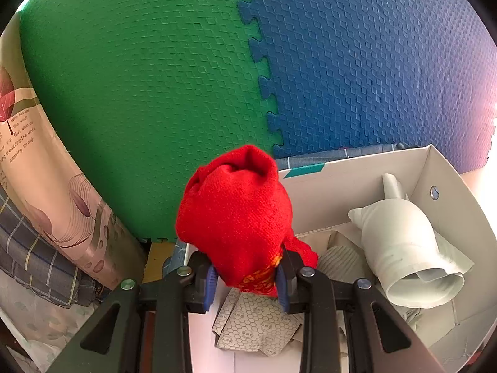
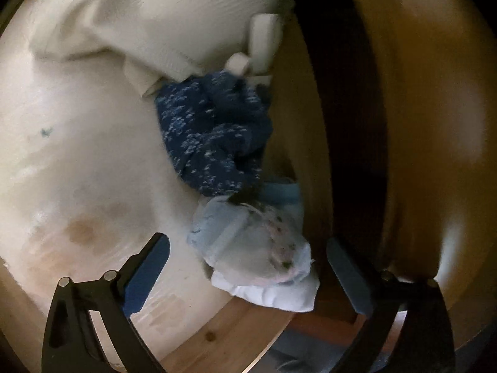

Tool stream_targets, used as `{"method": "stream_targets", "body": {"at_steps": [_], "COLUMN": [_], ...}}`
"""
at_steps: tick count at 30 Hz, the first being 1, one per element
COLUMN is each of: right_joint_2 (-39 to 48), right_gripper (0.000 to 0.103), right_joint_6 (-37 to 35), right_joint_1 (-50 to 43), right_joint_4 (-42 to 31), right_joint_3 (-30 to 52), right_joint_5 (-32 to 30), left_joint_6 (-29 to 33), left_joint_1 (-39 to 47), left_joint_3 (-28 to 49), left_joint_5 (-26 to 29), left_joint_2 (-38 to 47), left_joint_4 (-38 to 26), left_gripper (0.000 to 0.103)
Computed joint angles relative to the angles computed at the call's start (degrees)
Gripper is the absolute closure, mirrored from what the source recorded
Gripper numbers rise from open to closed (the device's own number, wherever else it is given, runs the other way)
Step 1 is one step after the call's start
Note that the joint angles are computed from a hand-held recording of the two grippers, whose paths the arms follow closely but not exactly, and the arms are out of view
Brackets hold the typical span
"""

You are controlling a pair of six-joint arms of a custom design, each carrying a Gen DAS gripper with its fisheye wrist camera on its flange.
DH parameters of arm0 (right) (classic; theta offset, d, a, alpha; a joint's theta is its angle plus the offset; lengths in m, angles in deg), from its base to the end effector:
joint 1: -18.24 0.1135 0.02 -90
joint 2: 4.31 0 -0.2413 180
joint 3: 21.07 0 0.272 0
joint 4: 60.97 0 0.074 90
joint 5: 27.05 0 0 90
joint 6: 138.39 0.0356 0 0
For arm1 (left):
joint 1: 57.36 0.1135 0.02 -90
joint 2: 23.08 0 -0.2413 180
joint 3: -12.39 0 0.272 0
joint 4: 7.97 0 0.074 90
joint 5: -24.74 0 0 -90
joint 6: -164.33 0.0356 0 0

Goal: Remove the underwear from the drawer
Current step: 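Hold the red cloth over the box while the right tool reaches into the drawer and grasps the white sock, then open the left tool to drop the red cloth while the right tool lifts the white sock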

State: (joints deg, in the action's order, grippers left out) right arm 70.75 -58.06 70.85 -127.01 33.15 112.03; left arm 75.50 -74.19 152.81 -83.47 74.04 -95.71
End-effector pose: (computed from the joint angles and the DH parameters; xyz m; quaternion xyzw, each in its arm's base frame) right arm 0.1533 0.1563 0.1527 -0.4606 0.7842 -0.3773 0.1750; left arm 0.3141 -0.0834 0.4640 0.0819 0.9088 0.0925 0.3986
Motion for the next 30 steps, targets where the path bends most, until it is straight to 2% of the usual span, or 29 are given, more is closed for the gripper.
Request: {"method": "stream_targets", "body": {"at_steps": [1,2,6,10,15,21,24,27,30], "right_joint_2": [0.50,1.34,-1.43,-3.49,-6.58,-8.95,-7.53,-10.14,-13.01], "right_gripper": [0.048,0.078,0.079,0.080,0.080,0.080,0.080,0.080,0.080], "right_joint_6": [0.27,1.85,1.73,2.81,7.74,9.31,10.49,11.69,13.74], "right_joint_1": [-0.94,-3.21,-6.56,-4.48,-0.69,-1.67,-1.39,-2.07,-2.27], "right_joint_4": [-0.66,-2.10,-1.95,-4.83,-11.68,-14.56,-14.57,-16.62,-19.41], "right_joint_3": [0.68,1.88,0.97,1.69,3.06,4.94,6.85,7.43,7.30], "right_joint_5": [-2.41,-4.92,-6.86,-7.32,-8.16,-9.16,-9.49,-10.12,-10.71], "left_joint_6": [0.02,-0.05,-0.51,-1.26,-3.22,-4.91,-5.43,-6.43,-7.56], "left_joint_1": [0.04,-0.02,-0.30,-0.20,1.54,3.24,3.60,4.68,5.98], "left_joint_3": [0.17,0.20,0.20,0.36,-0.11,3.31,6.10,7.85,7.84], "left_joint_5": [0.04,-0.02,-0.64,-0.85,0.47,1.85,2.98,4.65,7.29], "left_joint_2": [0.12,0.24,0.47,0.60,0.42,2.73,4.59,5.59,5.64], "left_joint_4": [-0.10,-0.07,-0.15,-0.63,-1.32,-4.42,-6.84,-8.33,-8.50], "left_gripper": [0.073,0.073,0.073,0.073,0.072,0.072,0.065,0.063,0.055]}}
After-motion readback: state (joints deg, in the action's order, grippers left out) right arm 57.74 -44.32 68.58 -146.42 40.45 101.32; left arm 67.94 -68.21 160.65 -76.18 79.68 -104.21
